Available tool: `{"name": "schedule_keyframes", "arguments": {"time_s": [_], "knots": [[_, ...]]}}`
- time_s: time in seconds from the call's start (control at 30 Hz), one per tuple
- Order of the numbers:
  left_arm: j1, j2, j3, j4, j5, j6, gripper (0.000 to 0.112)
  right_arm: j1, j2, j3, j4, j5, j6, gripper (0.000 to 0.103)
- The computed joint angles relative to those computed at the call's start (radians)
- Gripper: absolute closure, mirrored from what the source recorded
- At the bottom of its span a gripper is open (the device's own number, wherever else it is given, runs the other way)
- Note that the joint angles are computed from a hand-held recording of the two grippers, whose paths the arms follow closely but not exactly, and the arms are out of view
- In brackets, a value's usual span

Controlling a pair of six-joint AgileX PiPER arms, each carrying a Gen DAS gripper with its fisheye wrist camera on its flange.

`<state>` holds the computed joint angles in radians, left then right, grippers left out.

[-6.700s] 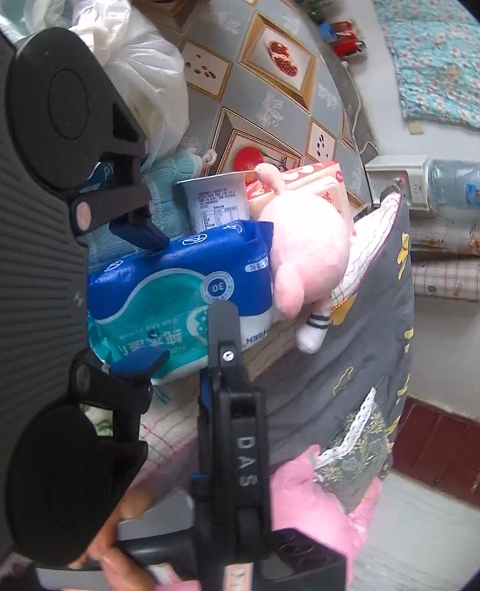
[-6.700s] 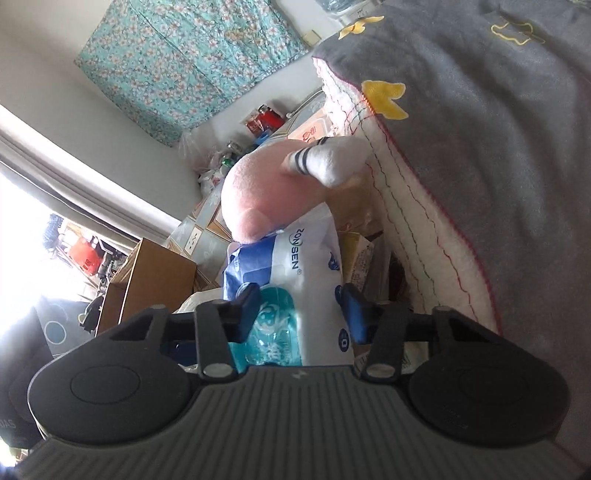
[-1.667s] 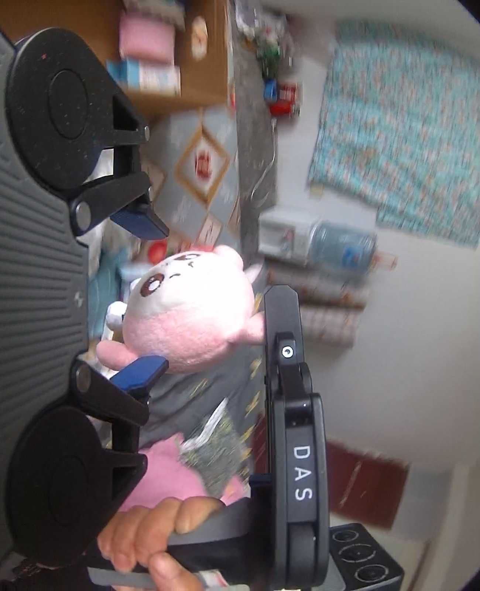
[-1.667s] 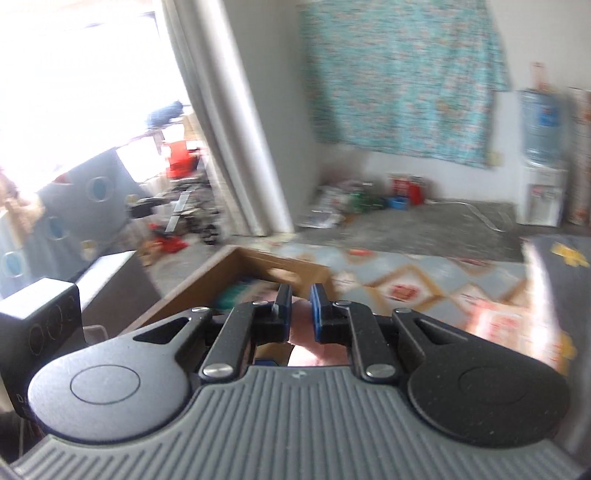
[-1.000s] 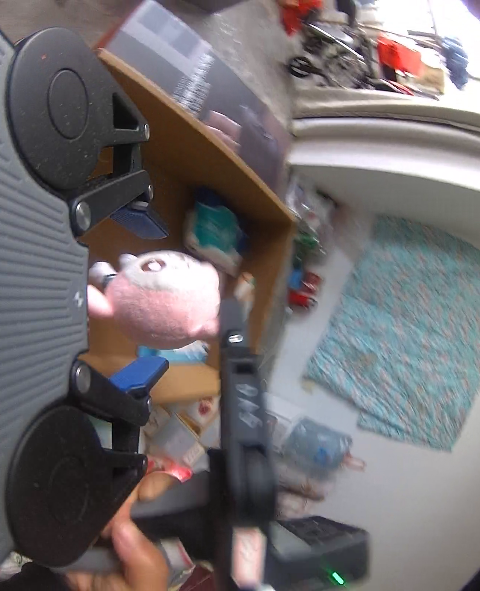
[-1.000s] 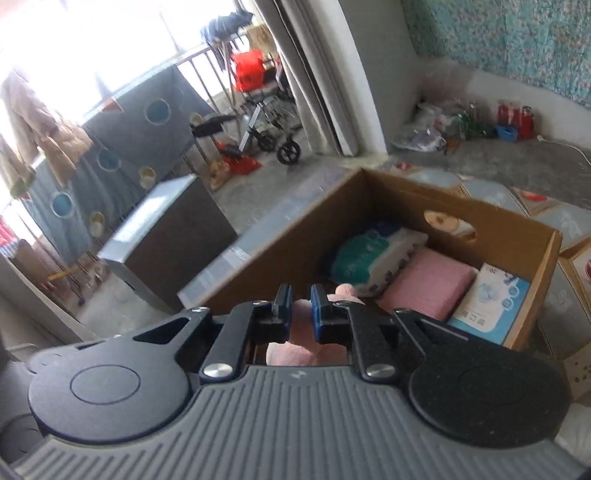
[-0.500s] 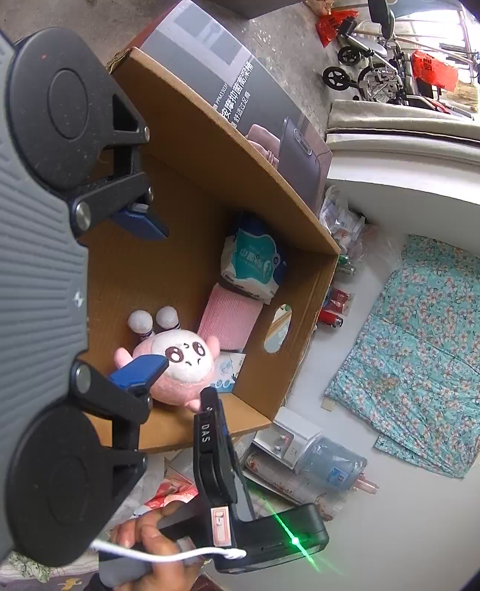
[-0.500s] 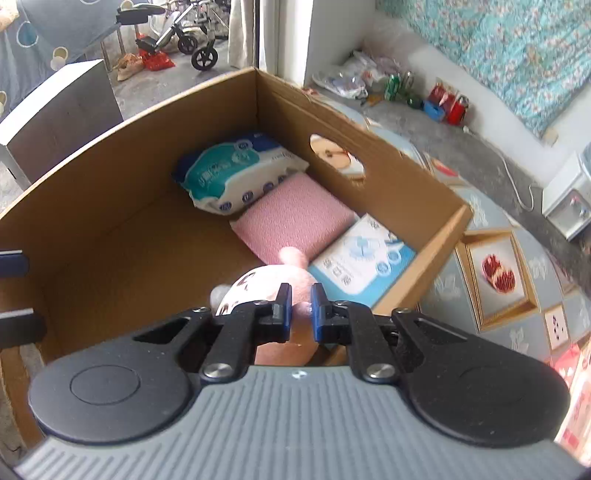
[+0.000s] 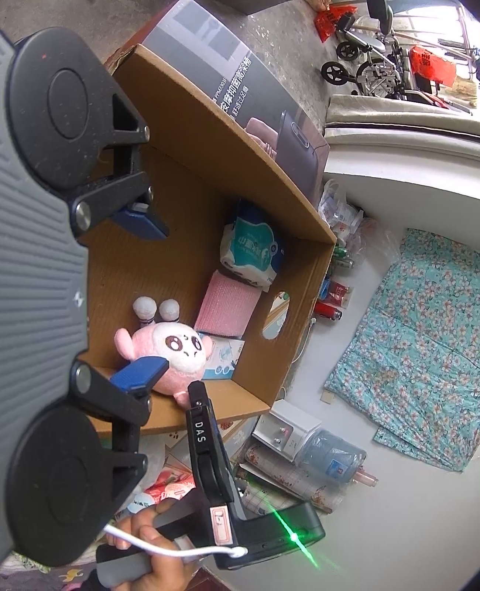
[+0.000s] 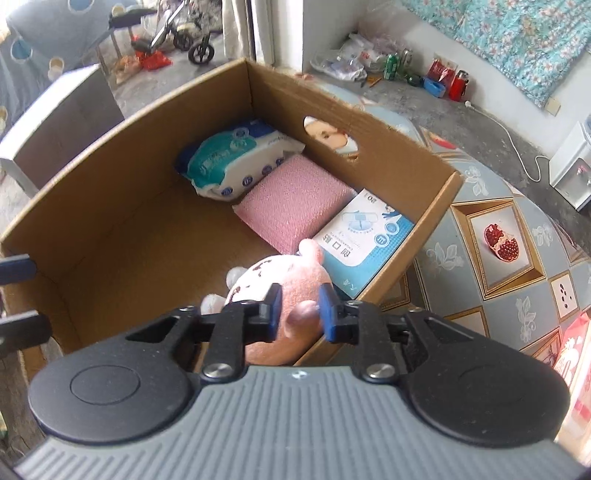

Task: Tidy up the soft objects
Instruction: 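Move the left tool back over the clutter on the bed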

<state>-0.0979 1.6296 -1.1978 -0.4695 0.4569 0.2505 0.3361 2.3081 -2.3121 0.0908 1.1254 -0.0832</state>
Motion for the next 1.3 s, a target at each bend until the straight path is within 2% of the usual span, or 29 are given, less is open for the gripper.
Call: {"name": "schedule_keyframes", "arguments": {"time_s": [0.07, 0.13, 0.27, 0.4, 0.57, 0.73, 0.83, 0.93, 1.07, 1.23, 1.3], "knots": [[-0.007, -0.017, 0.010, 0.009, -0.004, -0.009, 0.040, -0.017, -0.084, 0.138, 0.043, -0.094, -0.009, 0.070], [-0.017, -0.040, 0.026, 0.010, -0.012, -0.006, 0.039, -0.044, -0.189, 0.298, 0.116, -0.191, -0.025, 0.067], [-0.038, -0.098, 0.071, -0.054, -0.020, 0.069, 0.036, -0.117, -0.431, 0.639, 0.288, -0.377, -0.101, 0.054], [-0.069, -0.149, 0.112, -0.184, -0.005, 0.197, 0.033, -0.207, -0.669, 0.915, 0.385, -0.458, -0.185, 0.050], [-0.156, -0.193, 0.168, -0.342, -0.015, 0.364, 0.029, -0.389, -0.937, 1.132, 0.423, -0.421, -0.262, 0.039], [-0.279, -0.190, 0.205, -0.469, -0.050, 0.496, 0.029, -0.640, -1.145, 1.312, 0.493, -0.337, -0.376, 0.037], [-0.354, -0.176, 0.227, -0.553, -0.081, 0.592, 0.029, -0.822, -1.218, 1.401, 0.585, -0.258, -0.494, 0.037], [-0.431, -0.152, 0.243, -0.644, -0.118, 0.696, 0.029, -0.986, -1.258, 1.482, 0.667, -0.194, -0.611, 0.037], [-0.517, -0.106, 0.250, -0.781, -0.174, 0.837, 0.030, -1.120, -1.264, 1.563, 0.731, -0.150, -0.721, 0.037], [-0.572, -0.031, 0.204, -0.786, -0.212, 0.834, 0.034, -1.203, -1.219, 1.599, 0.787, -0.143, -0.800, 0.037], [-0.573, -0.003, 0.181, -0.747, -0.198, 0.786, 0.042, -1.229, -1.219, 1.630, 0.817, -0.136, -0.849, 0.037]]}}
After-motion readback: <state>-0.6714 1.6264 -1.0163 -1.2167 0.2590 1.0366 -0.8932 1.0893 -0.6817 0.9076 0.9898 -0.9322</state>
